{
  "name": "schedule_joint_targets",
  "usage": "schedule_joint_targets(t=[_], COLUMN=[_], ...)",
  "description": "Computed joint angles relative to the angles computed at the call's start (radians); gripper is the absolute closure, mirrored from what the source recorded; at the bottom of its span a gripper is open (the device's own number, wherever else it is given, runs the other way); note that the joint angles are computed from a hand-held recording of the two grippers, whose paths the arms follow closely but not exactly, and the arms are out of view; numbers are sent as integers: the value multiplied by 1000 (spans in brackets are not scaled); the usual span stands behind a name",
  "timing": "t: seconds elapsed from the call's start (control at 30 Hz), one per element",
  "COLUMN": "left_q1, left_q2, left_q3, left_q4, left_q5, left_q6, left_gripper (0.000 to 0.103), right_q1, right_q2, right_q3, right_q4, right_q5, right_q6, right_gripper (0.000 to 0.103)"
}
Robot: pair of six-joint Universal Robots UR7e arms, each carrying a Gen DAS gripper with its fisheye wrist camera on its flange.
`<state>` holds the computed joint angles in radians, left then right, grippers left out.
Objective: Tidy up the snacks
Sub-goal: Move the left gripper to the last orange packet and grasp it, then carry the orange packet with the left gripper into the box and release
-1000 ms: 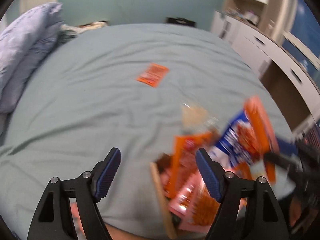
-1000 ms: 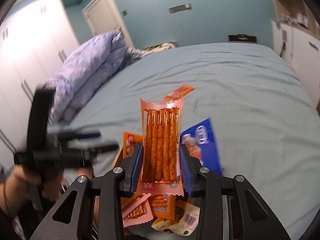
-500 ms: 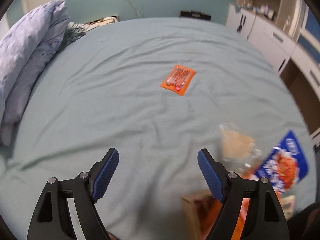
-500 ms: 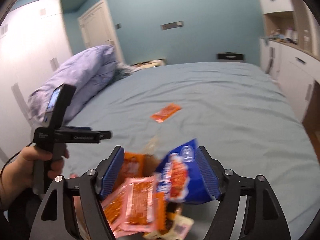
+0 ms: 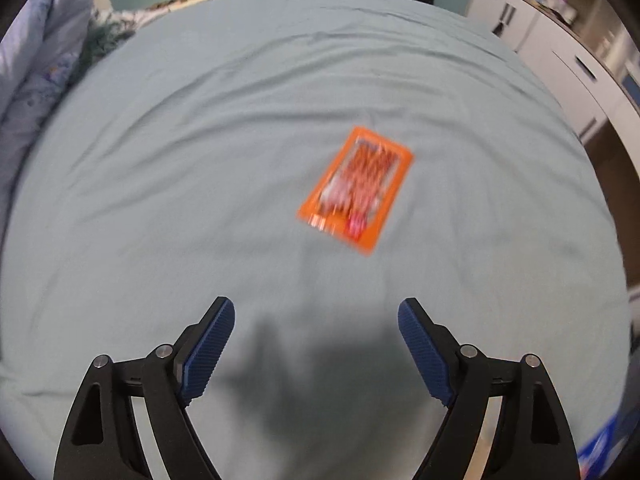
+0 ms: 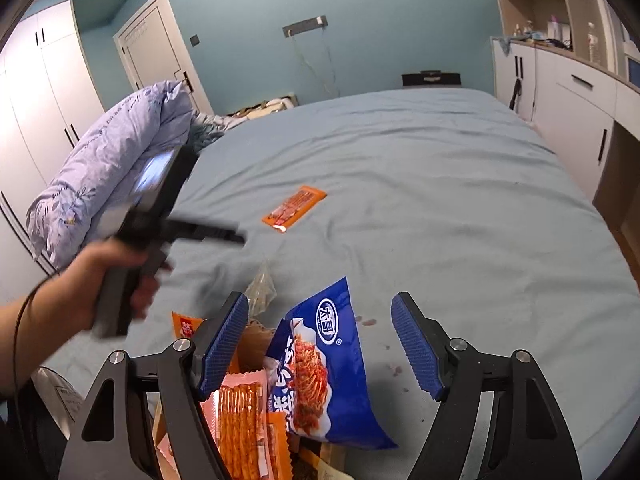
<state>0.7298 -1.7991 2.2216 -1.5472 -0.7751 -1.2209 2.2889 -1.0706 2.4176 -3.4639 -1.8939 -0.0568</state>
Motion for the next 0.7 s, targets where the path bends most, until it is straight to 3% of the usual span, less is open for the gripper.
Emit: schedule_joint_targets(t=[0.07, 0.23, 0.27, 0.3, 0.37, 0.47, 0.53, 0.57, 0.6, 0.7], left_q1=[80, 206, 221, 230, 252, 304, 310, 310, 306, 278], left_q2=[103, 333, 363, 388, 398, 400, 406, 404, 400, 382], left_q3=[-47, -147, -163, -170, -171, -189, -201, -203, -202, -195], left_q4=[-61, -155, -160, -178, -285, -371, -359, -360, -362, -312], left_q5=[20, 95, 106, 152, 143, 62, 38, 31, 22, 1], left_q6=[82, 285, 299, 301, 368, 391, 403, 408, 407, 376], left_gripper=[17, 16, 3, 0, 0, 0, 6, 17, 35, 63], right_q1=[-17, -38, -39, -45, -54, -76, -95, -103, -110, -130], right_q2=[-7, 11, 12, 10, 10, 7, 5, 2, -5, -24], right_q3=[2, -22, -25, -30, -30, -37, -38, -39, -39, -28], right_q4=[20, 57, 65, 77, 82, 99, 107, 112, 116, 106], right_q5=[16, 6, 5, 11, 29, 52, 65, 70, 75, 87], right_q6=[-7, -19, -21, -23, -22, -23, -20, -18, -12, 2], right_gripper=[30, 30, 30, 30, 30, 30, 30, 30, 30, 30])
